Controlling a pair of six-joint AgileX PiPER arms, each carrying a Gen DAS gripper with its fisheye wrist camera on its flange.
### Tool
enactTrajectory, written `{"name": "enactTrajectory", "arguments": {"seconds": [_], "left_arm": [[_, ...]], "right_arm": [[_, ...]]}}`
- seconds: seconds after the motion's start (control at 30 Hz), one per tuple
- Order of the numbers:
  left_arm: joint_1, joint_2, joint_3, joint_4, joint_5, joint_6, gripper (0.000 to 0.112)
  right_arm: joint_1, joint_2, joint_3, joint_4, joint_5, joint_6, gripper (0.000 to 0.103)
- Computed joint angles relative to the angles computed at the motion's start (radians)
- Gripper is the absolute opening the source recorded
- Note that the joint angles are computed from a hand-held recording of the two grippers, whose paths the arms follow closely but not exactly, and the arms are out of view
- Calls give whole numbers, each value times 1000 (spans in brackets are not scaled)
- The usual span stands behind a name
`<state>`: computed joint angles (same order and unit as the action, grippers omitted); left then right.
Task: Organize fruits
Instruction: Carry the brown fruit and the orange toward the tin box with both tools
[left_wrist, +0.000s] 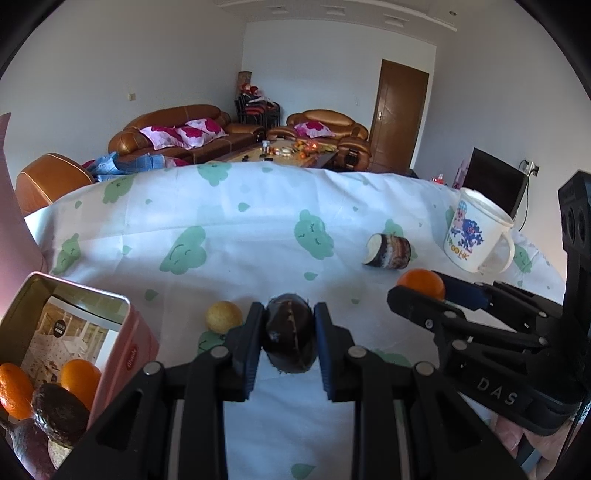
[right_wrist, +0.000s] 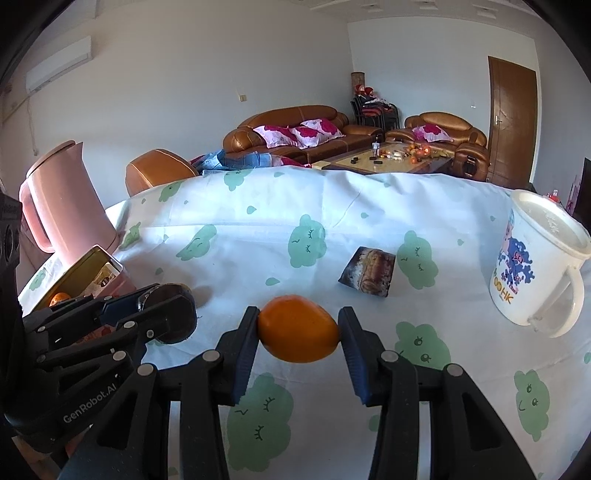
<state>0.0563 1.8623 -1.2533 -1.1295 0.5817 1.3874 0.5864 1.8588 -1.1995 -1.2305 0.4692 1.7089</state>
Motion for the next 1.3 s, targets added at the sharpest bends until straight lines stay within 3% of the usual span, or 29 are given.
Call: {"name": "enactTrajectory", "arguments": {"seconds": [0.73, 1.3], "left_arm": [[18, -46, 72, -178, -22, 180, 28], [31, -75, 123, -301, -22, 307, 28]], "right_arm": [[45, -54, 92, -273, 47, 268, 46], [87, -76, 132, -394, 106, 377, 46]]}}
